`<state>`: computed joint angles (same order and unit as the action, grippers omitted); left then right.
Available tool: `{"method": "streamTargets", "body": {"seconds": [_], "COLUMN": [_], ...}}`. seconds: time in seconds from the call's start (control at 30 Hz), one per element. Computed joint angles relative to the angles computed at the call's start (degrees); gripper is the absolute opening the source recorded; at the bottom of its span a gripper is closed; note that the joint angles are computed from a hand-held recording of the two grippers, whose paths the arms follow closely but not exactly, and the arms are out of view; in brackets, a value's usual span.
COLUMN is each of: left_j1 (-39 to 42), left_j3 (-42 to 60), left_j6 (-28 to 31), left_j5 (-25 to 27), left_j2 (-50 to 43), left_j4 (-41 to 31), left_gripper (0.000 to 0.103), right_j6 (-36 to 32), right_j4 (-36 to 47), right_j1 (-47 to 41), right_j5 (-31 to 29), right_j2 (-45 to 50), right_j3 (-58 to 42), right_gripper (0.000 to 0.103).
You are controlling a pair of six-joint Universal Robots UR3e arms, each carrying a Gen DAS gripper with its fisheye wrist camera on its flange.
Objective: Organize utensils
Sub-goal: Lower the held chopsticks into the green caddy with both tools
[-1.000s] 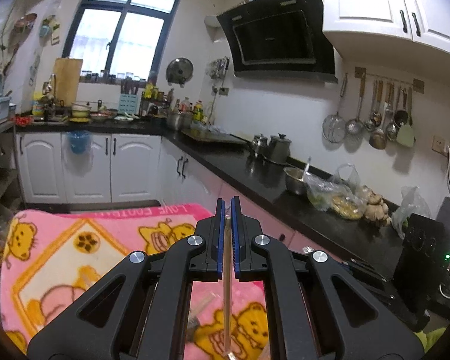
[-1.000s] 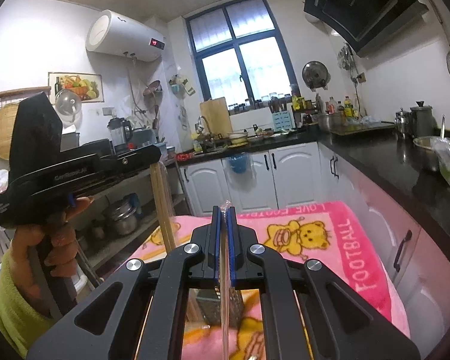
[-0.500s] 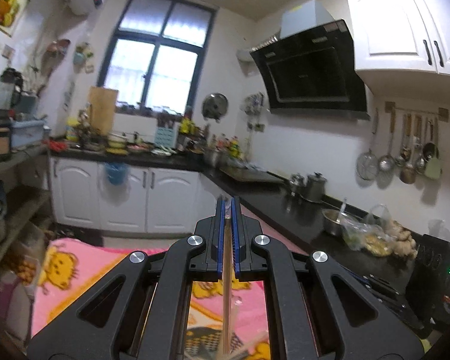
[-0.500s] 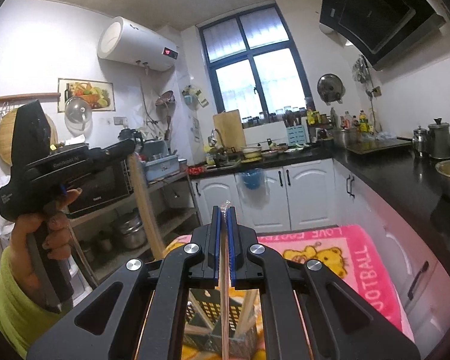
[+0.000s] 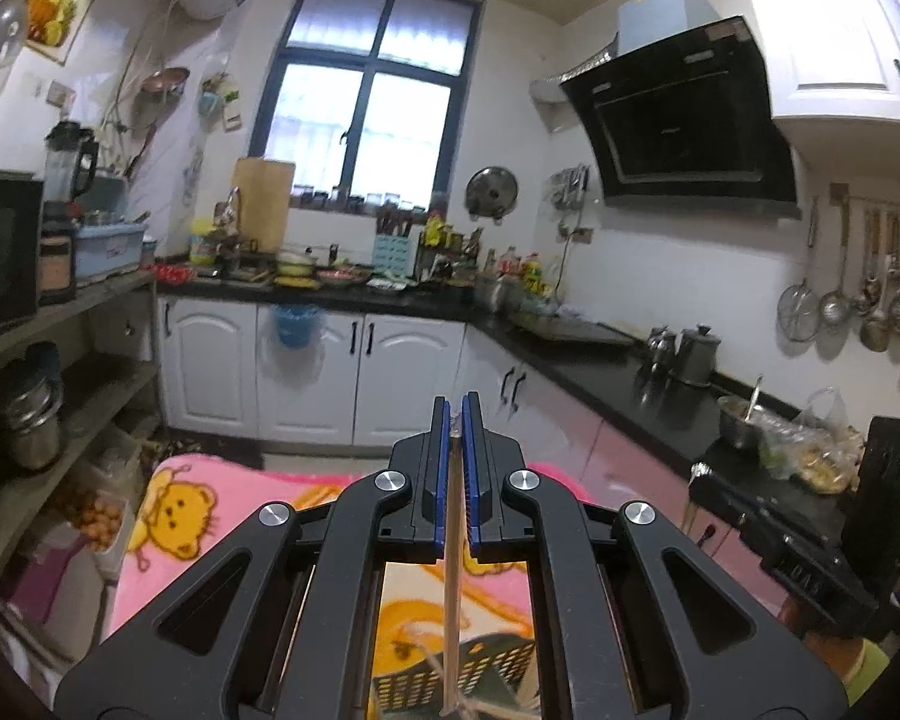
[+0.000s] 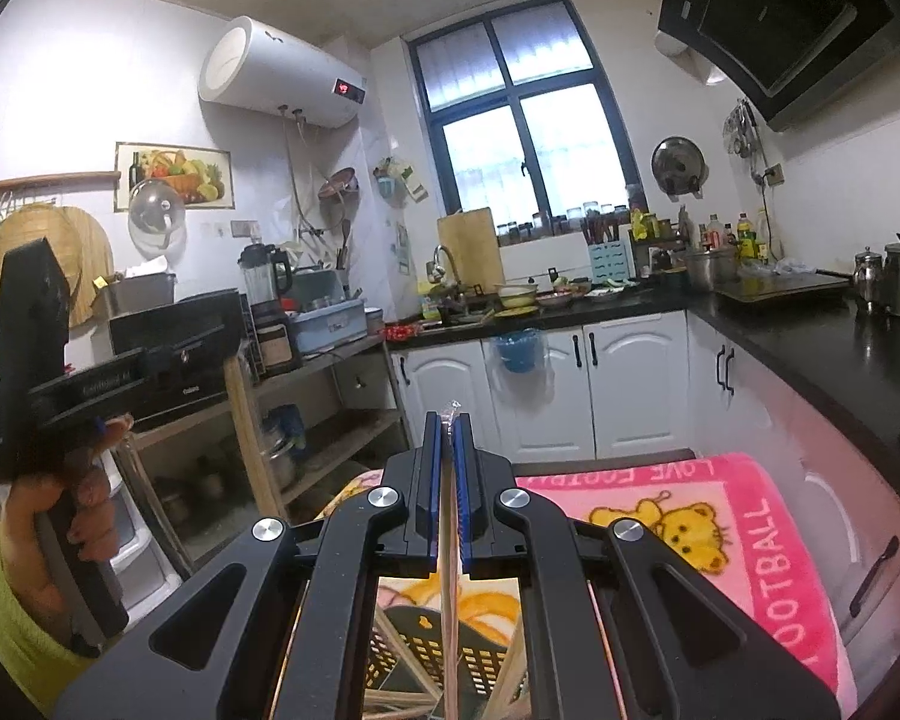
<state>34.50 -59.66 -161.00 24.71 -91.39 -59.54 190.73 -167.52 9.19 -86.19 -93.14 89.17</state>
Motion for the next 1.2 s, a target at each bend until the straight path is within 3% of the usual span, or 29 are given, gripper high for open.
{"method": "streamTargets", "body": {"seconds": [0.33,0.53,0.63,0.9,1.2], "left_j1": [-3.5,-4.3,-4.3,-5.3,-5.2], "left_j3": [-9.4,-16.8,-21.6,-27.5,-29.8], "left_j6": [1.6,2.5,2.0,2.3,0.5], "left_j5": [5.4,6.7,7.4,8.7,9.8], "left_j2": [-0.3,0.3,1.0,1.6,1.4], "left_j4": [6.7,11.6,16.6,20.6,23.7], "left_gripper": [0.002,0.002,0.002,0.002,0.002], "right_j6": [1.4,2.5,2.3,1.5,1.8], "right_j4": [-5.7,-13.4,-17.7,-26.2,-21.5], "right_j1": [1.4,2.8,4.6,7.1,5.6], "right_j5": [-2.1,-4.3,-7.0,-13.1,-10.0], "right_j2": [5.5,8.1,9.8,10.5,15.3], "right_j3": [1.1,4.3,5.4,9.0,0.6], "right_gripper": [0.005,0.005,0.005,0.005,0.005]}}
